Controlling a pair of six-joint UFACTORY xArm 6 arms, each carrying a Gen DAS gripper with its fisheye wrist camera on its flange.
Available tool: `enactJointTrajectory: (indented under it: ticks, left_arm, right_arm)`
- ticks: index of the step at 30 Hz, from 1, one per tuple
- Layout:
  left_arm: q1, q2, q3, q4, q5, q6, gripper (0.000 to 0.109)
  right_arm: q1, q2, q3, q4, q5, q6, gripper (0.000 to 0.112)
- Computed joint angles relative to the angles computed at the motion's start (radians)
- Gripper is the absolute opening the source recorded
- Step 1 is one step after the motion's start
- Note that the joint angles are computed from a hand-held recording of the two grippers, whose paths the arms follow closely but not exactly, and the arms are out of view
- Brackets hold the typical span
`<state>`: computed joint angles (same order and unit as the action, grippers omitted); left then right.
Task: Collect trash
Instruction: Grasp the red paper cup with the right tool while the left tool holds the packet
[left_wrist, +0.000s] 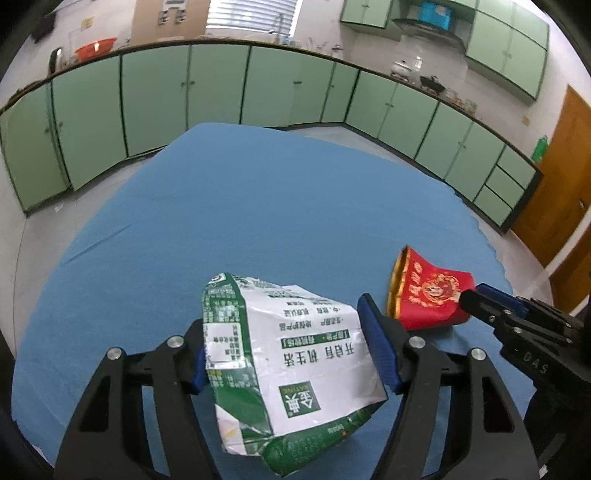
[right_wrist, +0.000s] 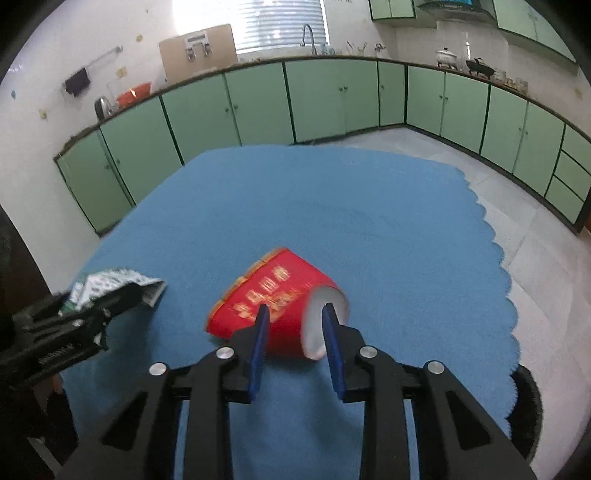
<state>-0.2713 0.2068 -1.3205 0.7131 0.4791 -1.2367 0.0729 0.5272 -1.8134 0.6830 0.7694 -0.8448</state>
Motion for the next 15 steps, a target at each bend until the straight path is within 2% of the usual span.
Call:
enactJointTrajectory:
  ticks: [1, 5, 9, 13, 15]
  left_arm:
    - [-0.003, 0.004, -0.003, -0.007, -0.004, 0.006, 0.065]
    - [-0.006, 0.009, -0.003, -0.007, 0.004, 0.010, 0.065]
    - [0.003, 0.000, 0.018, -0.009, 0.022, 0.007, 0.064]
    - [0.025, -0.023, 0.061, -0.029, 0.027, 0.016, 0.064]
    - [0.039, -0.034, 0.084, -0.046, 0.014, 0.022, 0.064]
  right_arm:
    - [0.000, -0.009, 0.014, 0.007, -0.003, -0.005, 0.047]
    - [0.008, -0.039, 0.063, 0.063, -0.040, -0.062, 0.064]
    - [0.030, -0.042, 0.078, 0.057, -0.077, -0.035, 0.085]
    - [0.064, -0.037, 0.092, -0.009, -0.133, 0.039, 0.095]
    - [0.085, -0.027, 0.093, -0.069, -0.162, 0.108, 0.097]
